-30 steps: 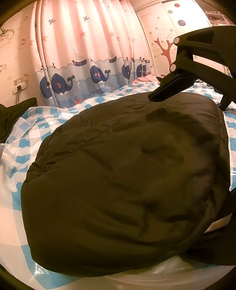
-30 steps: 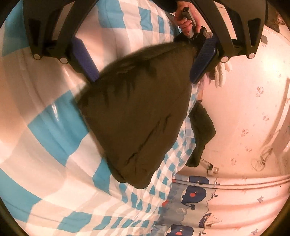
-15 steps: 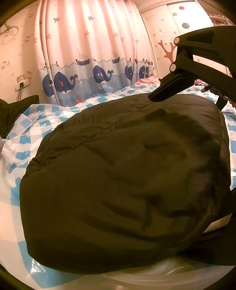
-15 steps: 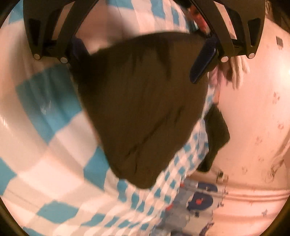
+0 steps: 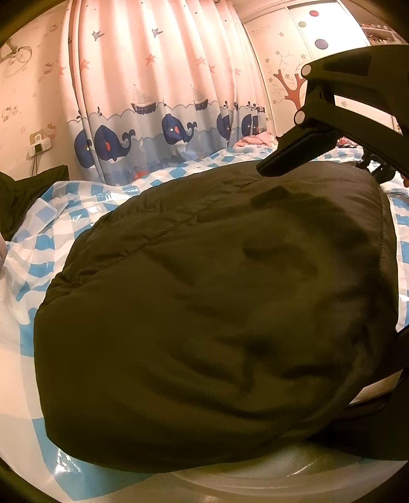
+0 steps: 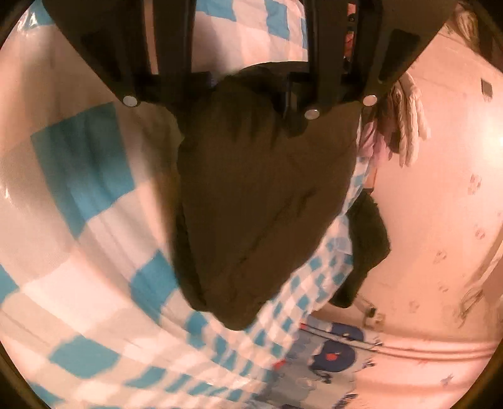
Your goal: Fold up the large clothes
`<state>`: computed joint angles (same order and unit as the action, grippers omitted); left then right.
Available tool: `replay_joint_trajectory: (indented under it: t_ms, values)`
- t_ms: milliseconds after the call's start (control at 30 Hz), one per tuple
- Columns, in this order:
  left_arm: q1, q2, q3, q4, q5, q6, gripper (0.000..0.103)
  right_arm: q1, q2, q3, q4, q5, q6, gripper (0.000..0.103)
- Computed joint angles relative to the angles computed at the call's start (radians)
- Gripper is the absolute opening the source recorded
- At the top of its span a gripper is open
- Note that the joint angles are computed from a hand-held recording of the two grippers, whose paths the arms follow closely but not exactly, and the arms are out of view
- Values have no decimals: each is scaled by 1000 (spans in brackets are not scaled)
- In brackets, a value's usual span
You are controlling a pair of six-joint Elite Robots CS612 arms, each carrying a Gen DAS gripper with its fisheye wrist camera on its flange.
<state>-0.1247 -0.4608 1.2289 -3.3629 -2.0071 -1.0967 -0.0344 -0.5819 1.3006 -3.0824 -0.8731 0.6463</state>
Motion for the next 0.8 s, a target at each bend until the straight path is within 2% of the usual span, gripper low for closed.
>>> replay_joint_trajectory:
  t_ms: [100,167,200,267,400,533,600,633,667,700,733,767,800]
  values:
    - [-2,-2,5,1,8,22,90,3,-5,0,-33,-15,-20,24]
    - [-5,-11,9,26,20,77,67,6,-13,-5,-45,-26,-58,23]
    - [-4,-10,3,32,3,109,53,5,-14,-9,-65,-18,-65,23]
    - [-6,-4,-9,5,-26,137,34,-1,-19,-11,-112,-4,-52,22]
    - [-23,-10,-13,-33,-123,233,27,-31,-66,50,-213,21,-33,21]
    - [-44,-40,51,-72,-210,281,27,-85,-165,229,-284,45,-84,21]
    - [-58,-62,107,-82,-230,286,27,-107,-211,315,-247,41,-151,21]
    - [-68,-77,146,-83,-230,289,30,-121,-240,370,-175,37,-213,23]
    - [-78,-93,183,-72,-208,298,34,-133,-254,404,-113,31,-245,31]
    - [-84,-103,207,-62,-185,301,49,-144,-260,427,-94,27,-248,38]
    - [-91,-111,233,-55,-157,290,64,-168,-263,464,-116,30,-213,39]
    - [-94,-115,250,-54,-133,266,74,-185,-266,496,-178,5,-153,43]
    - [-94,-115,258,-63,-115,244,75,-194,-271,516,-229,-25,-113,47]
